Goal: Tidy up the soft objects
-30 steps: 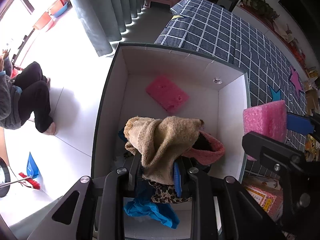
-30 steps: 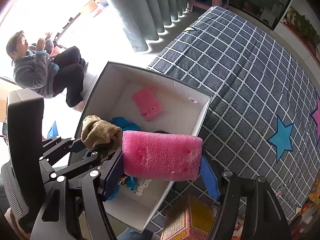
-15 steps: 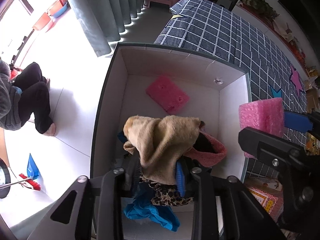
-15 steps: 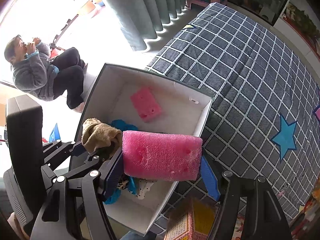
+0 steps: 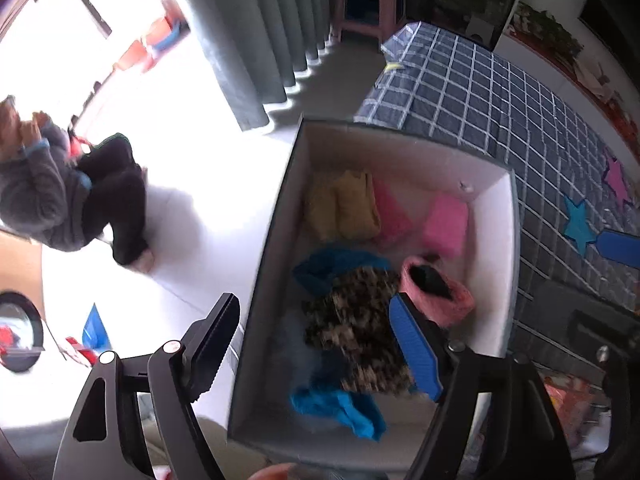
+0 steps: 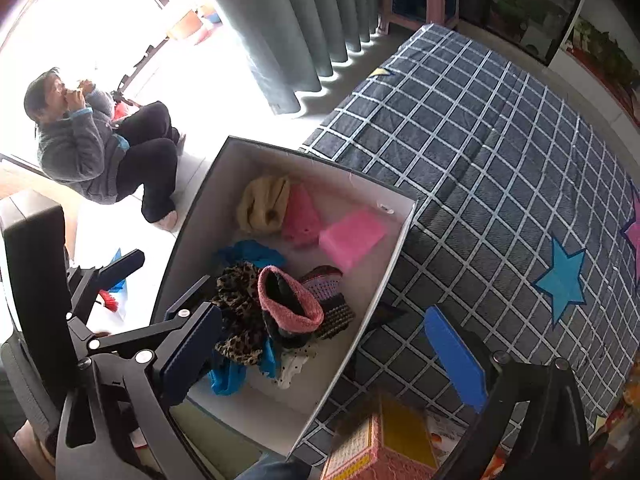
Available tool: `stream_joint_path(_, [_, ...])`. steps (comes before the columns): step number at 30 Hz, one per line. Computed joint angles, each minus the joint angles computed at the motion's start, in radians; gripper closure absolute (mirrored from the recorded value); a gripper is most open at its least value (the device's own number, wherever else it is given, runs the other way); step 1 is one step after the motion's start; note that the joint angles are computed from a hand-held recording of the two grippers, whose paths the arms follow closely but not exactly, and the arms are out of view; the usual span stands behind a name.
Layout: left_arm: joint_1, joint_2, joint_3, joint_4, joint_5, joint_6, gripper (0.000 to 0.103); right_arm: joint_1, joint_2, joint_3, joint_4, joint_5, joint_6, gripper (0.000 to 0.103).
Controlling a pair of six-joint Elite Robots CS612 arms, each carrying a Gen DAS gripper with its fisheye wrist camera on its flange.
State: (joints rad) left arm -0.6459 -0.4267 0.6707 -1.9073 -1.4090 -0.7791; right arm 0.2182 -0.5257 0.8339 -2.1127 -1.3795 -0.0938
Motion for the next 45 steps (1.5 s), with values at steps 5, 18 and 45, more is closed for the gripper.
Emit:
stream_joint_path(5, [-0.008, -0.056, 0.091, -0.061, -0.035, -0.002, 0.022, 0.004, -0.051, 0.082, -0.089, -0.016, -0.01, 0.001])
stream_joint_path(18, [-0.054, -0.167, 0.264, -0.108, 0.035, 0.025, 0.021, 0.031, -0.109, 0.169, -0.085, -0.094, -0.058, 0.001])
stream_joint_path(45, [-0.068, -0.234, 0.385, -0.22, 0.029, 0.078, 0.021, 0.052, -0.142, 0.227, -0.112, -0.141, -0.035, 0.001])
